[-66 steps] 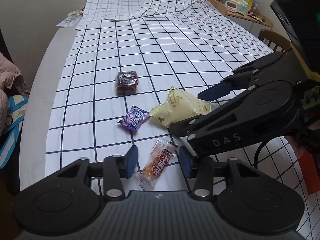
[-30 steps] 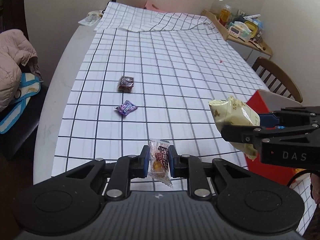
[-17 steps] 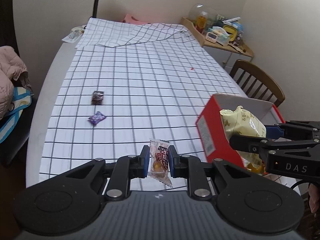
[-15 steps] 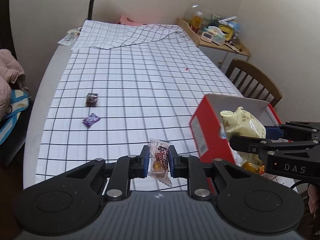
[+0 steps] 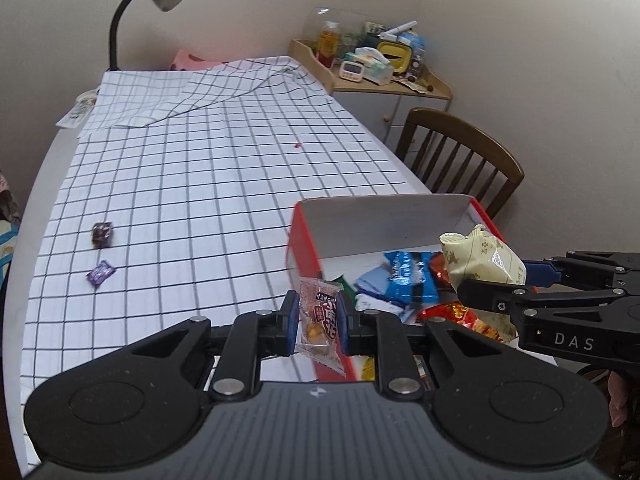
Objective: Organize snacks
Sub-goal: 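Carry the candy packet with the left tool while the right tool carries the pastry bag into the box, then open the left tool releasing the candy packet while the right tool releases the pastry bag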
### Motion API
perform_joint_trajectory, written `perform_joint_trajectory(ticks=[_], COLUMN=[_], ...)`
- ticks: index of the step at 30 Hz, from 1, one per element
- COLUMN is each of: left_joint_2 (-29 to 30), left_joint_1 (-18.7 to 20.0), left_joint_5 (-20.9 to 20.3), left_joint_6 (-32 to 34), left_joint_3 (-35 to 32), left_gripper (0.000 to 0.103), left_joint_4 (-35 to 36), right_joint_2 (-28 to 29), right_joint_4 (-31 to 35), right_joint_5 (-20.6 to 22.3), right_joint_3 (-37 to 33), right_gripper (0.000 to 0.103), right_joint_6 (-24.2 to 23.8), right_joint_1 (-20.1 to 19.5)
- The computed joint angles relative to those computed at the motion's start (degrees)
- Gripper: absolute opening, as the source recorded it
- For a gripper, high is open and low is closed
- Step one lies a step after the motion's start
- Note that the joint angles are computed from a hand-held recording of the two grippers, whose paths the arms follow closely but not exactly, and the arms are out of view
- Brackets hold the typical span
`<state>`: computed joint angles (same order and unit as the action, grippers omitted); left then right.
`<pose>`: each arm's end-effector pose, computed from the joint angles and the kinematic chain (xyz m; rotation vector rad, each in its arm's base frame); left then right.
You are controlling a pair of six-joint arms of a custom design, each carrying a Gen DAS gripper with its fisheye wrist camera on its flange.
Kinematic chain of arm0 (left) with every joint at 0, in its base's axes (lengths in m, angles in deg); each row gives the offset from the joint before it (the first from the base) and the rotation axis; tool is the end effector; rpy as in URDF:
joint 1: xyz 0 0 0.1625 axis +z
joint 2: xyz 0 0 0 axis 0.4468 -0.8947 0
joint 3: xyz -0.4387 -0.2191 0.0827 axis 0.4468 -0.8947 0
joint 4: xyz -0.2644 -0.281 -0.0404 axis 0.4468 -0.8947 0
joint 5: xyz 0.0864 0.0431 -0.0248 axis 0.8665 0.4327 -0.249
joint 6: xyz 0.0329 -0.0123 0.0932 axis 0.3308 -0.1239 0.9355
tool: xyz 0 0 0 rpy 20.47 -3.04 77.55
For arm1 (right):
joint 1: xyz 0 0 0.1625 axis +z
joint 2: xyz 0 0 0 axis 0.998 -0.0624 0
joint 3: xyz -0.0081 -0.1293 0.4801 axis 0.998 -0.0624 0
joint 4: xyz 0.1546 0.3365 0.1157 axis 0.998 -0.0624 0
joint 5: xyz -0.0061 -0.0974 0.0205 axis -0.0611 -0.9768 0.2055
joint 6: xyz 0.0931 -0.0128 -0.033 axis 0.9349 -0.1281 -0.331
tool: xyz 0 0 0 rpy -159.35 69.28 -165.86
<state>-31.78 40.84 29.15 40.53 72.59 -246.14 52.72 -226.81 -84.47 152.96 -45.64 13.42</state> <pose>-0.0989 -0.7641 0.2326 0.2029 2.3320 -0.9782 0.2538 -0.8267 0.0696 1.0515 -2.4614 0.6749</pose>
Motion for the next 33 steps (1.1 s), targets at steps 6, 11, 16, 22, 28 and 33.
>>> perform_joint_trajectory(ticks=[6, 11, 16, 22, 28, 33], left_joint_2=[4.52, 8.36, 12.12, 15.74, 18.59, 20.25], left_joint_1=[-0.16, 0.35, 0.99, 2.05, 2.47, 2.79], left_joint_5=[0.32, -0.09, 0.95, 1.32, 2.45, 3.38], left_joint_6=[-0.28, -0.24, -1.36, -3.82, -4.26, -4.68], left_joint_3=[-6.55, -11.84, -17.48, -23.63, -27.86, -30.37], left_gripper=[0.019, 0.019, 0.019, 0.019, 0.019, 0.019], left_joint_4=[4.33, 7.57, 12.33, 19.27, 23.57, 26.36], right_joint_2=[0.33, 1.7, 3.76, 6.08, 7.46, 8.28], right_joint_4=[1.75, 4.15, 7.16, 10.58, 12.09, 13.62], right_joint_5=[-0.91, -2.41, -4.71, -7.0, -7.34, -7.6], right_joint_3=[-3.13, -6.96, -11.64, -16.26, -18.46, -19.92], right_gripper=[0.044, 0.044, 0.044, 0.044, 0.044, 0.044], right_joint_6=[-1.0, -1.69, -2.17, -1.91, -4.04, -4.84], right_joint_1=[-1.95, -3.38, -4.71, -5.68, -5.92, -6.08])
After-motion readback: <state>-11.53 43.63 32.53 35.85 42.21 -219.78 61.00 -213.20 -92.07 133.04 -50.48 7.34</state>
